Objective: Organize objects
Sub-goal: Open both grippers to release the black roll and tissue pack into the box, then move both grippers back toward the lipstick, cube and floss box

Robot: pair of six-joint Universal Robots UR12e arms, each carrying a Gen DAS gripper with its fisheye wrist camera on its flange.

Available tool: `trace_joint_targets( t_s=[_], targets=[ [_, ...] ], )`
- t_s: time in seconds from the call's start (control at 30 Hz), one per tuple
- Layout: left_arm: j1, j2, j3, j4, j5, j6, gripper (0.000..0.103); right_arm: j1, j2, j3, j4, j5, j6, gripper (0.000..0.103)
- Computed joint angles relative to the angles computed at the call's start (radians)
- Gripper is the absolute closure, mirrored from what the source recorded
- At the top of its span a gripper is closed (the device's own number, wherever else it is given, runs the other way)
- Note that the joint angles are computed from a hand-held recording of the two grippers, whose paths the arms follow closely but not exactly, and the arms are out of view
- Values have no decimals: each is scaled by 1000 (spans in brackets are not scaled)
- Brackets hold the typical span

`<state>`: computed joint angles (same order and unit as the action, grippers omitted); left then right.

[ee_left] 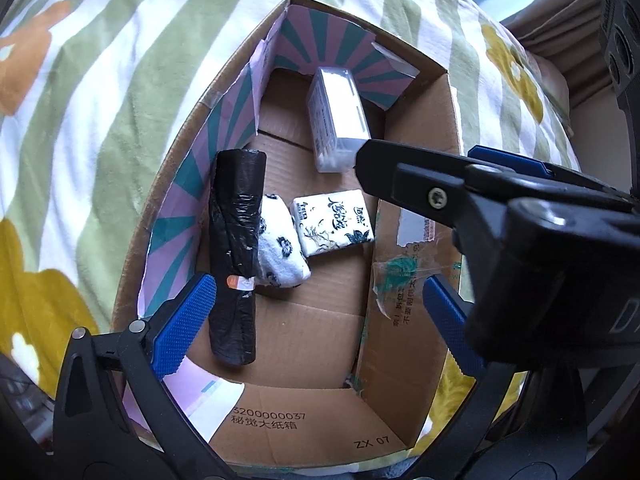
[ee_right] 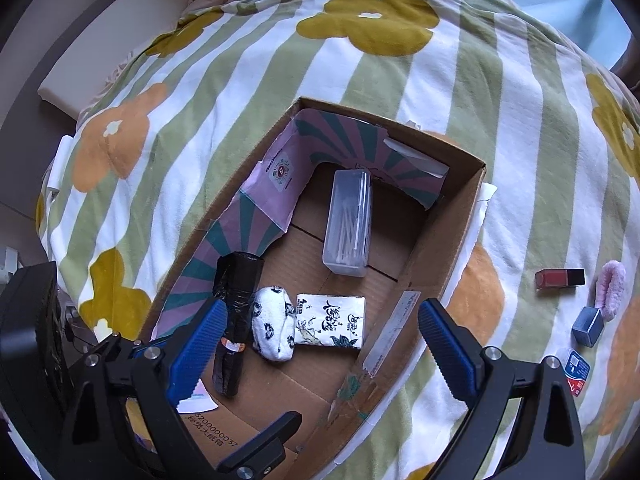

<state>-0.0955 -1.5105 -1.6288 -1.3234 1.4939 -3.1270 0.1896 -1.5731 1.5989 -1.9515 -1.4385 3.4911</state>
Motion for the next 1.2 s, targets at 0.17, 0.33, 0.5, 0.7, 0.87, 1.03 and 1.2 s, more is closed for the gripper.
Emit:
trace_joint_targets(
  t_s=[0.17,0.33,0.5,0.7,0.87,1.03,1.2],
  targets=[
    [-3,8,9,-3,2,15,0,4,-6,-15,13,-17,-5,8],
    [-15,18,31,-12,27,25,0,8,-23,-32,22,-25,-8,8],
    [-31,42,53,-25,49,41,0,5,-53,-40,35,-32,-9,8],
    [-64,63,81,-49,79,57,0,-15,-114,-22,52,-57,13,8],
    [-107,61,108,-57,100,54,0,-45,-182,9,74,-93,43,8],
    [-154,47,136,-54,114,16,0,-88,-249,45,103,-123,77,8],
    [-215,23,162,-34,165,-21,0,-131,-315,82,135,-152,106,8]
  ],
)
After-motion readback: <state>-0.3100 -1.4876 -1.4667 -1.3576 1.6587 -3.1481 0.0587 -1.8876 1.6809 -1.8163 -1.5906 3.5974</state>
